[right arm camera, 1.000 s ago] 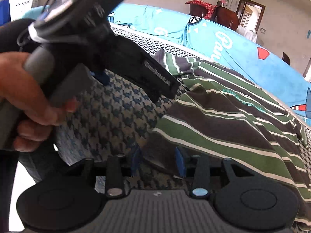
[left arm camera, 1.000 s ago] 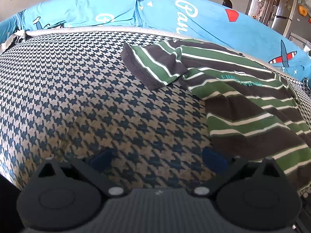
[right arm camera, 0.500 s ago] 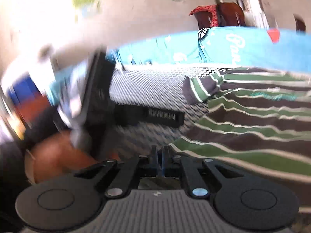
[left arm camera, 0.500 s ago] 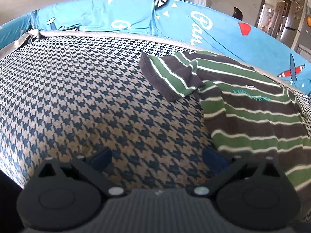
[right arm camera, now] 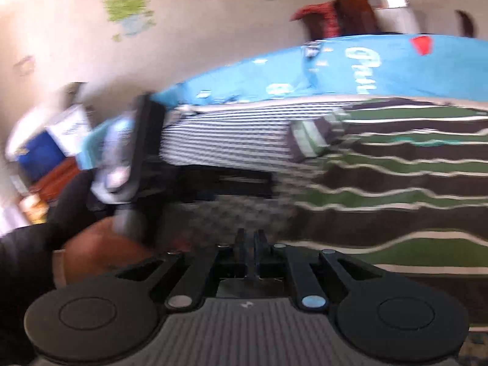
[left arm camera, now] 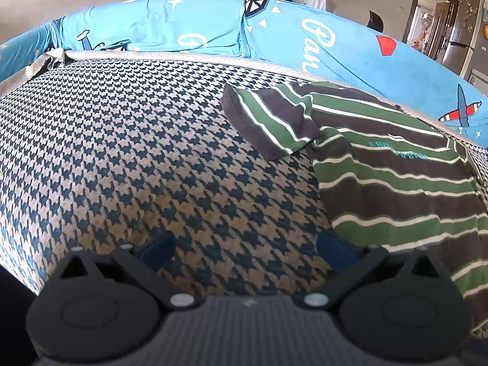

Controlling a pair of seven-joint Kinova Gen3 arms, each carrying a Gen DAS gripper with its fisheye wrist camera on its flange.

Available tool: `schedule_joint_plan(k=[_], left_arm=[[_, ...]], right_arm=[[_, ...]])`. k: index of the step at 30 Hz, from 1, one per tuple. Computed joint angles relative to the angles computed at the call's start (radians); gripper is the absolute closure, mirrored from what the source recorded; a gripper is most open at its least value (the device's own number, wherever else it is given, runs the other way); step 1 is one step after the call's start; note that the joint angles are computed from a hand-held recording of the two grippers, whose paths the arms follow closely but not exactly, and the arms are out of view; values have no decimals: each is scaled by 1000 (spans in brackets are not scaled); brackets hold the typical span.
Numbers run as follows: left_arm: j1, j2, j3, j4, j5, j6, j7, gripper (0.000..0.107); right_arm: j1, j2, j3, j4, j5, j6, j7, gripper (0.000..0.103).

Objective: Fold clothes

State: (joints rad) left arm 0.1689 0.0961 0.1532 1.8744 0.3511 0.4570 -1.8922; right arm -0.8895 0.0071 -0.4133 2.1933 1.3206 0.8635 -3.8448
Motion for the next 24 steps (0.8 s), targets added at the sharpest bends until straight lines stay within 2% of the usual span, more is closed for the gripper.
schedule_joint_plan(k=[3, 10, 13, 17, 24], left_arm=[[-2, -1, 1, -1, 6, 4, -8, 5], [2, -4, -1, 1, 7, 3, -9, 5], [5, -2, -4, -1, -6, -1, 9, 5], [12, -7, -12, 8, -37, -29, 52, 5], [19, -20, -30, 26, -126, -97, 191, 5]], right_arm=[[-17, 25, -8, -30, -49, 54, 72, 94], [-71, 115, 17, -114, -126, 114, 287, 82], [-107, 161, 38, -144, -121, 171, 315, 77], [-142, 220, 75, -184, -109, 234, 350, 77], [-124, 277, 138, -249, -97, 214, 402, 77]])
